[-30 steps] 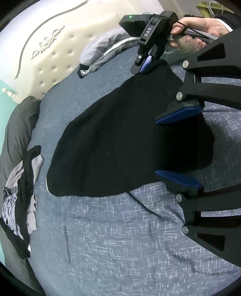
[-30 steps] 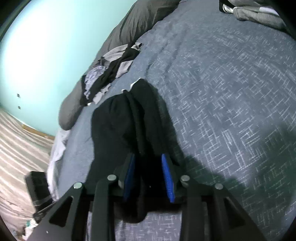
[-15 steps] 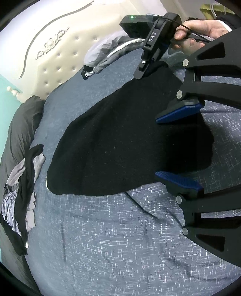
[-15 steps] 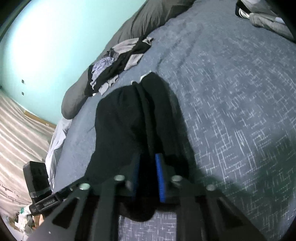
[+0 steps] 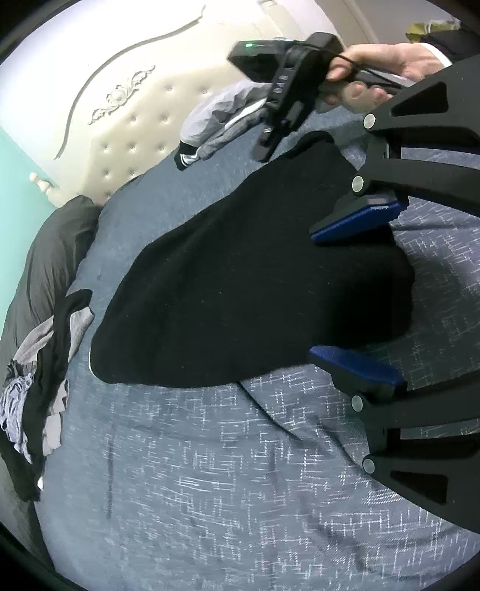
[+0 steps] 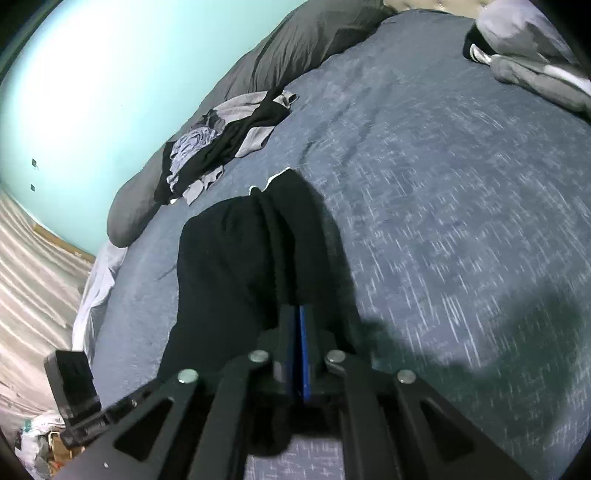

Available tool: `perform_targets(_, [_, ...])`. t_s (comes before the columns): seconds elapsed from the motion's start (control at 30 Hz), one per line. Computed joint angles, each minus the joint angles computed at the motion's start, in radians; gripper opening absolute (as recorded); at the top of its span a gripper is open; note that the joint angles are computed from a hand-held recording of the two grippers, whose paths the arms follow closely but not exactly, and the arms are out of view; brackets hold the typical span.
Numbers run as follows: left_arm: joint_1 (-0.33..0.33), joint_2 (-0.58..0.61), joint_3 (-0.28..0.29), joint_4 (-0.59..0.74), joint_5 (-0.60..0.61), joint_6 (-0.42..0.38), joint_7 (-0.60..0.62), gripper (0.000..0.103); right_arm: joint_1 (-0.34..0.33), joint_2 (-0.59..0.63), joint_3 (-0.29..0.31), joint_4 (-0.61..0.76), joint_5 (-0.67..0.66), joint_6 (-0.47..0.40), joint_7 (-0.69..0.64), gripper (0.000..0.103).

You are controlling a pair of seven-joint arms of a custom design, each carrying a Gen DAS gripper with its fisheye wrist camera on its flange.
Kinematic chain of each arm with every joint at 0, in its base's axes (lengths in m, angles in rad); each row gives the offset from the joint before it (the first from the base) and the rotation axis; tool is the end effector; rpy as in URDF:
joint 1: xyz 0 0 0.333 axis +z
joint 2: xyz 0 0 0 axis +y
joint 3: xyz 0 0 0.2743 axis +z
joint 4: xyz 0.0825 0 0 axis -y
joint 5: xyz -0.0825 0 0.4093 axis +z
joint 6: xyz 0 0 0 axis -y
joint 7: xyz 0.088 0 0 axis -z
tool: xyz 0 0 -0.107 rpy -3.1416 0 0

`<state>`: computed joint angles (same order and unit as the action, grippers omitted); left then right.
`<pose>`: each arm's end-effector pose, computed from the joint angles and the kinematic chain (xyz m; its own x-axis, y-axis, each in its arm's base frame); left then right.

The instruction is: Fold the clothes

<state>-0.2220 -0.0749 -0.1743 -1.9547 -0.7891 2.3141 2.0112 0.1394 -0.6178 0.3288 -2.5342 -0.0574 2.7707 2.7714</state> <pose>0.5507 -0.2474 0.5113 -0.4794 -0.7194 0.5026 -0.8410 0.2131 -0.4972 0.4109 0.2212 0.5236 -0.3594 -0.7328 -0.5777 -0.5757 0.6614 -0.4808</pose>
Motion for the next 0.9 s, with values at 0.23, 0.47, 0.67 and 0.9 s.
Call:
perform_targets(0.23, [0.002,-0.008,0.005,-0.021,-0.049,-0.006,0.034,0.065,0.06,0.223,-0.139,0.259,0.012,-0.131,-0.31,0.036])
perform_targets(0.47, [-0.004,-0.018,0.006,-0.034,-0.048,0.005,0.035,0.066,0.074,0.461,-0.224,0.533,0.071,-0.245,-0.507,0.036])
perform_targets(0.67, [-0.006,-0.025,0.009,-0.038,-0.05,0.002,0.039,0.066,0.089,0.617,-0.259,0.715,0.072,-0.362,-0.547,0.036])
perform_targets(0.9, [-0.004,-0.035,0.017,-0.045,-0.044,0.013,0.039,0.067,0.115,0.752,-0.283,0.882,0.046,-0.473,-0.585,0.036])
